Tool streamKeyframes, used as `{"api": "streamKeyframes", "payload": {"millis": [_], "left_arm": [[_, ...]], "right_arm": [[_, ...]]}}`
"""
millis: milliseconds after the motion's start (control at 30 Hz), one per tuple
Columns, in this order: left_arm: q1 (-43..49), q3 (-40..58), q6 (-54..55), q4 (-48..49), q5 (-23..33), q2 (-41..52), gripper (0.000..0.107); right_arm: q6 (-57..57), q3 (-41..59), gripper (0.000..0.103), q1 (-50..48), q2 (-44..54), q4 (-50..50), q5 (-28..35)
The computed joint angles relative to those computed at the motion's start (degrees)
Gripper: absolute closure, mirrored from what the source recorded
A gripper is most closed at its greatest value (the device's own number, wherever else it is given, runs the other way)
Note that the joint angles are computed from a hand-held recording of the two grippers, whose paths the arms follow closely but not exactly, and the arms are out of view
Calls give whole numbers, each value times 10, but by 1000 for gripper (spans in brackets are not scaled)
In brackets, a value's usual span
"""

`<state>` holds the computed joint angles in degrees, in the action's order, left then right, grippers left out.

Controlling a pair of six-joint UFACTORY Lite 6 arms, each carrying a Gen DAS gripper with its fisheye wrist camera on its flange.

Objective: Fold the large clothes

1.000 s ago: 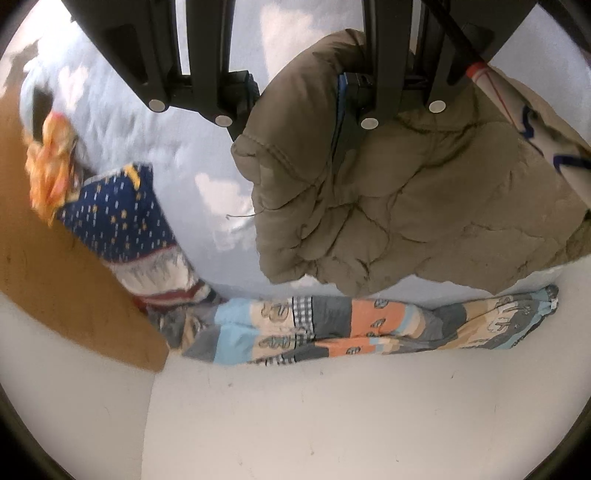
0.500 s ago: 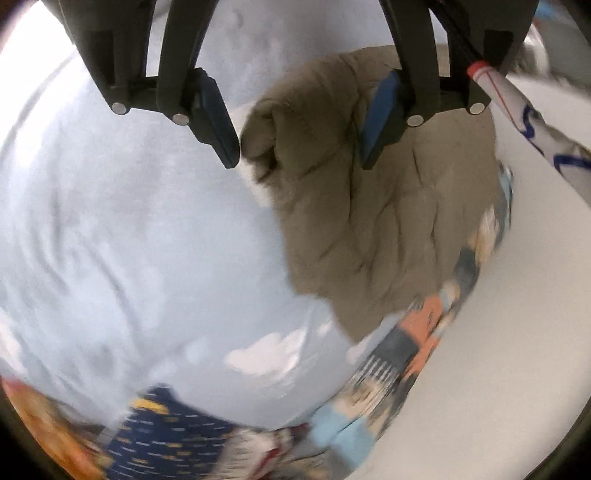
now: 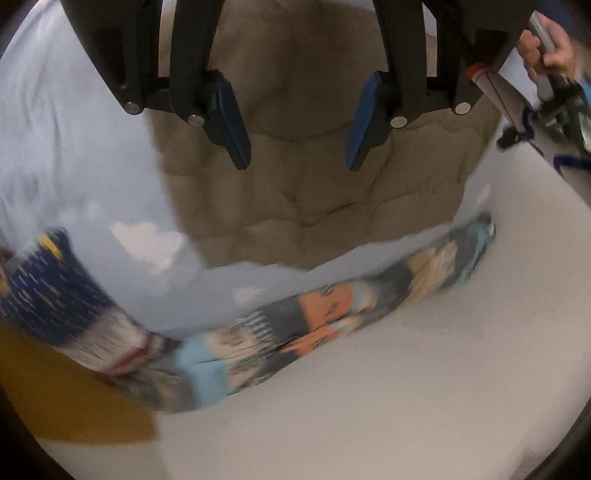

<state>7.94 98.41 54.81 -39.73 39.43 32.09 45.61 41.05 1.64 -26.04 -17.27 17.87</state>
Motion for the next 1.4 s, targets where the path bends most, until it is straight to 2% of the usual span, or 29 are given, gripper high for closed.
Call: {"api": "streamKeyframes", "payload": {"millis": [67,100,167,267,300,433,600,767,867,1033,1200,1400], "left_arm": [[-29,24,-26,37,-27,32,34],[-38,63,-49,62,-34,74,34],[-52,131,-108,106,-18,131,28],[-59,257,-170,147,41,219,23],[-63,292,-187,162,52,242,21],[-66,327,-205,171,55,273,17],[-77,143,-156,131,-66,159,18],[-65,-77,12,-26,-152,-5,18],[-66,-212,137,-129,-199,-115,18],[-45,-384,292,-257,-203,-255,18],[-58,-439,407,-348,-249,-278,18],[-64,-421,436,-378,-264,-242,18]], "right_arm": [[48,59,52,25,98,-60,-13],[36,78,52,27,128,-55,-21],[36,128,52,24,215,-79,-21],[-55,179,52,-2,330,-16,-32],[-54,184,52,-3,348,-17,-36],[-88,233,50,-22,415,22,-36],[-24,240,48,-15,424,-24,-36],[23,163,48,-14,302,-39,-44],[133,101,48,17,199,-142,24],[200,-18,45,69,34,-156,101],[262,-58,45,120,-10,-182,159],[270,-46,43,119,47,-196,147]]}}
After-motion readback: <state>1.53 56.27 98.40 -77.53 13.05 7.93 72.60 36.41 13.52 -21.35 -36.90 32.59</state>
